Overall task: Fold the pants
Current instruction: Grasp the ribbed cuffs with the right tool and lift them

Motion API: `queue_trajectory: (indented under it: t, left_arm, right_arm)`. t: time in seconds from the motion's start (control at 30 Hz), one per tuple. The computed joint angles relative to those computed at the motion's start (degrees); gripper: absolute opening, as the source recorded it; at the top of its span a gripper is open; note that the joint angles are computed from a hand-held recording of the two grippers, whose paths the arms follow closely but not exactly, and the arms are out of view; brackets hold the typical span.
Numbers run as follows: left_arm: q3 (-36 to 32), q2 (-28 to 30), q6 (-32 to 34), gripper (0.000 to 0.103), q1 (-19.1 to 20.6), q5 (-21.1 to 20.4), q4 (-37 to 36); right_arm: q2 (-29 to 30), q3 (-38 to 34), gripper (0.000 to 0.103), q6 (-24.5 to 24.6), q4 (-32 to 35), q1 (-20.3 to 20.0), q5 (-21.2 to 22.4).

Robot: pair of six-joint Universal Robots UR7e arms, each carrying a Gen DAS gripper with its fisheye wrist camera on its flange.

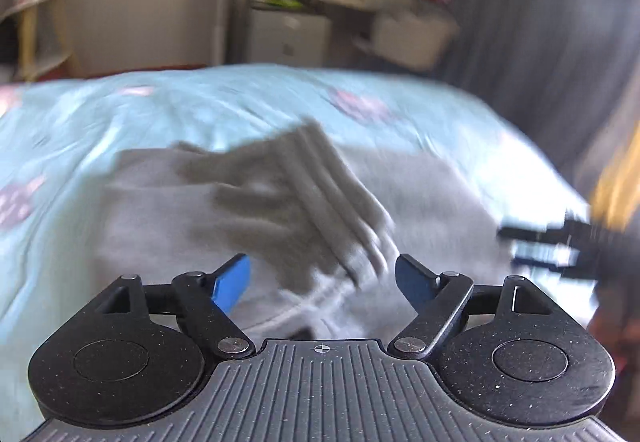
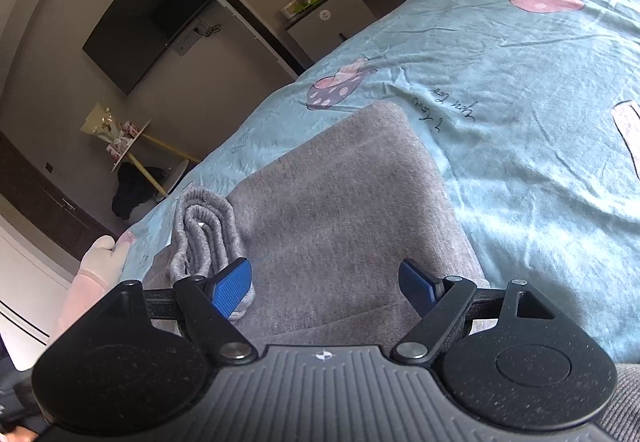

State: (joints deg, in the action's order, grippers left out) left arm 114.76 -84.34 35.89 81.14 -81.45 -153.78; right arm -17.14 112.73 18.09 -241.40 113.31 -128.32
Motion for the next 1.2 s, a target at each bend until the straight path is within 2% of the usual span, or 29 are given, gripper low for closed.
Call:
queue_trajectory:
  t: [0.07,0.13,0.17,0.23,0.3,0.33,0.37,0.43,0.5,0.6,0.67,0.73,0.77,0.8,0.87,0.97,1.0,1.1,1.2]
  left_arm:
    - [0.86,-0.77,-3.81,0.095,-1.17,5.53,-5.38]
    - [0.04,0.57,-4.86,0.095,-1.22,12.27,-10.02]
    - [-0.48,1.07,-5.67,0.095,-0.71,14.32,-10.82]
    - [-2.95,2.16,-11.36,0.095,0.68,17.21,-7.96]
    - [-5.07,1.92,-17.95,0.095,2.79,14.91,-3.59]
    - [-5.31,1.71,-18.94,0.095,3.76,12.71,-4.04]
    - [-4.54,1.21,-18.22,0.095,4.65,10.67,-6.49]
    - [-4.44,2.51,-16.81,0.096,5.48,8.68,-9.88]
    - [-5.81,3.65,-17.28,0.096,5.57,9.35,-7.48]
    - [-7.03,4.91,-19.0,0.096,5.1,12.76,-5.6]
    - [-7.2,5.05,-20.35,0.095,5.19,13.26,-5.5]
    - [-7.22,5.13,-21.19,0.095,5.63,12.98,-5.85]
    - [-7.31,5.07,-21.49,0.095,5.87,12.51,-5.65]
    - [-7.39,5.08,-21.68,0.095,6.02,12.31,-5.54]
    - [-7.51,5.23,-21.87,0.095,6.13,12.35,-5.51]
    - [-7.64,5.31,-22.25,0.095,6.05,12.79,-4.93]
    - [-7.54,5.25,-22.25,0.095,6.01,12.83,-5.11]
    - [-7.22,4.95,-22.37,0.095,5.98,13.01,-5.66]
    - [-6.96,4.58,-22.49,0.095,6.07,12.59,-6.07]
  right_arm:
    - [-0.55,-0.7,0.082,-1.17,1.41,-0.42,3.4]
    - [-1.7,-1.64,0.082,-1.43,5.82,-1.47,7.17]
    - [-2.2,-2.55,0.083,-1.15,8.67,-2.13,9.03]
    - [-3.31,-4.26,0.086,-0.52,15.2,-4.07,14.06]
    - [-3.74,-6.96,0.086,0.61,21.95,-5.65,17.44]
    - [-3.95,-8.14,0.087,1.05,24.93,-6.72,20.06]
    - [-3.99,-9.2,0.087,1.72,26.98,-7.68,22.22]
    - [-2.77,-11.72,0.088,2.76,27.45,-8.85,23.63]
    - [-2.36,-13.49,0.089,3.59,29.2,-10.12,25.68]
    - [-1.57,-15.06,0.089,6.31,30.39,-12.06,31.93]
    - [-1.12,-16.43,0.085,6.18,32.09,-11.8,32.59]
    - [-0.94,-18.18,0.076,3.86,35.53,-10.64,30.41]
    - [-0.77,-18.93,0.058,2.01,36.9,-10.03,28.91]
    - [-0.66,-19.46,0.047,0.87,37.94,-9.74,28.13]
    - [-0.27,-20.22,0.047,0.9,38.62,-9.3,26.95]
    - [0.22,-21.93,0.058,3.36,41.16,-8.59,25.21]
    - [0.42,-22.3,0.058,3.28,41.36,-8.14,24.14]
    - [1.44,-24.39,0.04,-0.2,41.99,-4.75,16.97]
    - [1.54,-24.34,0.037,-3.91,37.98,-1.8,14.86]
